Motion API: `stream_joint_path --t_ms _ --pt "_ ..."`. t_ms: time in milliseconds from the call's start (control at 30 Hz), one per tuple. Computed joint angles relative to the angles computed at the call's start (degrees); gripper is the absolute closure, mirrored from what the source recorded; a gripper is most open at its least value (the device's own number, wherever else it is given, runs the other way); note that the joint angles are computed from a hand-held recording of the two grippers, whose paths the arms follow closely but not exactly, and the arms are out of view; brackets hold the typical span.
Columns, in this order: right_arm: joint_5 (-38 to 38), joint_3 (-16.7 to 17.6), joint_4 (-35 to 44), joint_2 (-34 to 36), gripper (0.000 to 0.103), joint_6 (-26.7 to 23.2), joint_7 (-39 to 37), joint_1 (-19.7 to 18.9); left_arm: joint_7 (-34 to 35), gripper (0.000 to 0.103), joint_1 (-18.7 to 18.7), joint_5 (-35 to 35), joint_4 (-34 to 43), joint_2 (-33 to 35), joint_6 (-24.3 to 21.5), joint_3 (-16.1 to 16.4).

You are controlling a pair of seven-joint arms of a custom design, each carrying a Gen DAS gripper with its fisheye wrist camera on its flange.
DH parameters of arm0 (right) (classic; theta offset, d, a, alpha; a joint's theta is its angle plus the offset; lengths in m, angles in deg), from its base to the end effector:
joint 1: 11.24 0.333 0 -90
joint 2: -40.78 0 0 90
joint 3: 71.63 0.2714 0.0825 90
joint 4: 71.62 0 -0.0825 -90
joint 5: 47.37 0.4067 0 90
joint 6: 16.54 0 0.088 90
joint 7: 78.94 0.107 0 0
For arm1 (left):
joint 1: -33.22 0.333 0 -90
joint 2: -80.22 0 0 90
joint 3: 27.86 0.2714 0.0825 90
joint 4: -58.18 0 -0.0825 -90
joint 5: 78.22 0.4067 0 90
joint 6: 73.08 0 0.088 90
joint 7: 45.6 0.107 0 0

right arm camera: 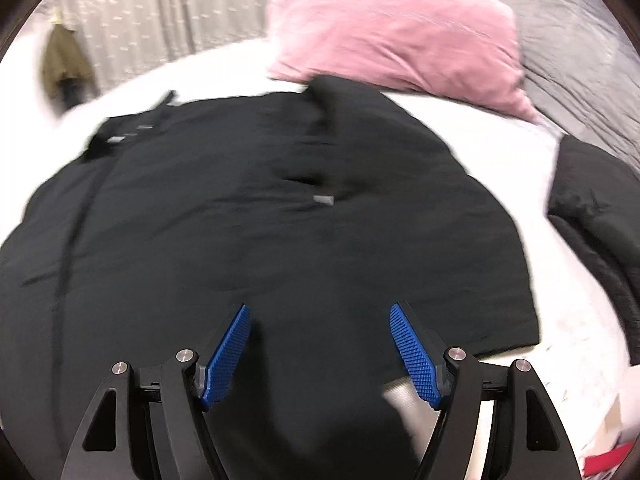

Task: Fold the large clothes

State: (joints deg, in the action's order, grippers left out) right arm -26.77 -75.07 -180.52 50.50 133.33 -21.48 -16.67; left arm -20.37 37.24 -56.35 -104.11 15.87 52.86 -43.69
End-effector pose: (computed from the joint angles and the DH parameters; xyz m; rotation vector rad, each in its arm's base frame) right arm 0.6449 -0.1072 0.4174 -2.0072 1.7177 -0.5289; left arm 0.3342 -0.0445 0.4928 -2.2844 0.8443 -0.4160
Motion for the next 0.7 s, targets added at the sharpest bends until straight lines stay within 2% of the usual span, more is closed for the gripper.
stream_joint_path --t_ms 33,100,133,167,233,300,333,367,400,467,500,533,600,633,667,700 --pt "-2.0 -0.7 2.4 2.3 0.029 -0.6 2.0 0.1 0.2 0.020 -1.4 -0.7 1.2 1.4 0.6 -0.6" --pt "0.2 0.0 7.3 6.1 0.031 -5.0 0.5 -1.6 0.5 0.020 -2.9 -1.2 2.6 3.5 1.7 -1.3" --pt "2.9 0.7 10.0 7.7 0.042 -8.1 -0.7 -3.1 0.6 0.020 -3.8 -1.4 3.7 5.0 2.3 -2.0" --pt "5.3 1.4 12.6 8.9 0.065 -11.5 -2.8 -4.5 0.9 0.020 -4.5 -1.4 4.3 6.0 2.7 -2.3" --pt "7.7 2.2 18.8 11.5 0.088 -20.3 -5.4 -6.3 1.6 0.020 -5.7 -1.2 6.0 8.5 3.2 -3.1" --pt "4.6 1.5 22.3 12.5 0.096 -22.2 -5.9 -5.6 2.1 0.020 -6.5 -0.8 7.7 10.8 3.5 -3.6" --pt "0.4 0.5 22.8 12.3 0.100 -19.4 -5.8 -4.1 2.3 0.020 -6.7 -0.5 8.5 12.0 3.4 -3.9" --pt "-5.6 -1.2 23.3 12.5 0.100 -14.8 -4.4 -2.0 2.4 0.020 -6.8 -0.2 9.0 12.9 3.4 -4.0" --pt "-8.3 -1.8 25.9 14.0 0.100 -13.2 -3.3 -1.7 2.4 0.020 -6.9 0.1 9.8 14.0 3.3 -4.2" --pt "-10.4 -2.6 34.4 18.4 0.100 -14.2 0.5 -2.5 2.1 0.020 -7.3 0.6 10.4 15.0 3.3 -4.2" --pt "-11.7 -3.2 37.8 20.3 0.100 -12.2 2.9 -2.8 1.8 0.020 -7.5 0.6 10.6 15.4 3.5 -4.2" --pt "-12.0 -3.2 39.3 20.9 0.097 -8.1 3.6 -3.7 1.3 0.020 -7.8 0.6 10.8 15.8 3.7 -4.3" --pt "-7.4 0.7 39.8 20.1 0.095 -6.3 -1.4 -7.7 0.6 0.020 -8.3 0.6 11.0 16.3 4.1 -4.3" --pt "-4.0 3.1 38.7 18.7 0.085 -7.4 -6.2 -10.1 0.3 0.020 -8.6 0.4 11.2 16.9 4.5 -4.3" --pt "-2.2 4.1 36.7 17.1 0.063 -9.3 -10.2 -11.1 0.0 0.020 -8.8 0.4 11.6 17.7 4.9 -4.4" --pt "-1.6 4.1 34.4 15.6 0.047 -9.6 -12.2 -11.1 -0.1 0.020 -9.1 0.3 11.9 18.3 5.3 -4.3"
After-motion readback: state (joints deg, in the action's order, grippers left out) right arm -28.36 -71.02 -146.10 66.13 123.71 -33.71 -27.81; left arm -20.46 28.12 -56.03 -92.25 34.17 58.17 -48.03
